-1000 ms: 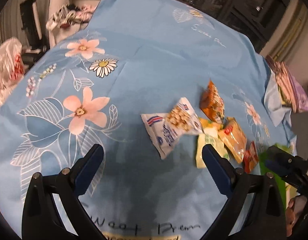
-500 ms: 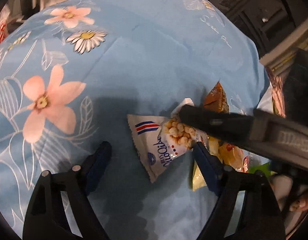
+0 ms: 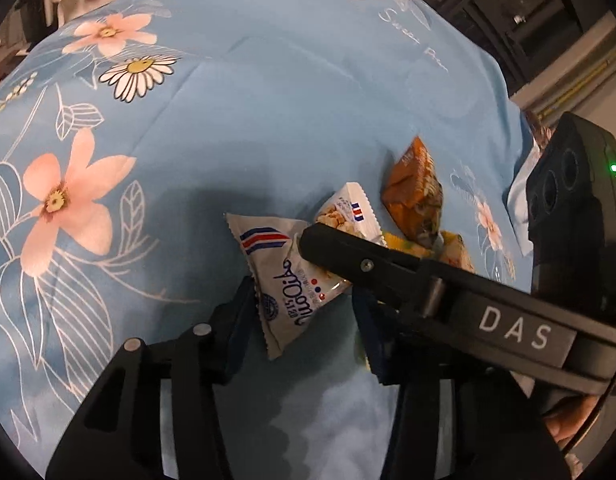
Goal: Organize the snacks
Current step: 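Grasp the white striped peanut snack bag with the right gripper, then lift the peanut bag and carry it toward the green box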
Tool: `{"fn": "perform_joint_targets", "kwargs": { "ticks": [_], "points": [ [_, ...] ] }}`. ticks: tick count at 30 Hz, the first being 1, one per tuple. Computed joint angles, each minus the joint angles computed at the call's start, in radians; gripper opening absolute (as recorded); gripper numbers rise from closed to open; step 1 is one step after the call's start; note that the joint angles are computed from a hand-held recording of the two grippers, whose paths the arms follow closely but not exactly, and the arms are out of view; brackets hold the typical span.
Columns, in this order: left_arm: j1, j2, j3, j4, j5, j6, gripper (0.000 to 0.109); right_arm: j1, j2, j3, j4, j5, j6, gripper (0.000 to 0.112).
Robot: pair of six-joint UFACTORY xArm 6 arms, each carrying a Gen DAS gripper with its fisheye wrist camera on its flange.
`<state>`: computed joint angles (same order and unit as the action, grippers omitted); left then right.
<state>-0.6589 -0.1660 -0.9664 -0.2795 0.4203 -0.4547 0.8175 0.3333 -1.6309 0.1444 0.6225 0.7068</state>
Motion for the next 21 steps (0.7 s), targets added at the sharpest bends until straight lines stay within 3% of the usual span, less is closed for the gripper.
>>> {"fn": "perform_joint_targets", "kwargs": {
  "ticks": [4,9,15,18,21],
  "points": [
    [-0.027,-0.004,-0.035,0.057,0.025,-0.008,0.045,0.011,-0.077,0.095,-0.049,-0.056,0.075,0.040],
    [-0.070,-0.052,-0.004,-0.028,0.000,0.111,0.046,0.036,-0.192,0.210,-0.242,-0.076,0.305,0.040],
    [-0.136,-0.090,0.014,0.050,0.005,0.113,0.045,0.073,-0.343,0.380,-0.457,-0.099,0.589,0.040],
    [-0.163,-0.108,0.037,0.049,-0.013,0.151,0.045,0.079,-0.407,0.449,-0.530,-0.115,0.685,0.040],
    [-0.183,-0.105,0.029,0.136,-0.019,0.102,0.044,0.079,-0.450,0.494,-0.561,-0.133,0.736,0.040]
  ]
}}
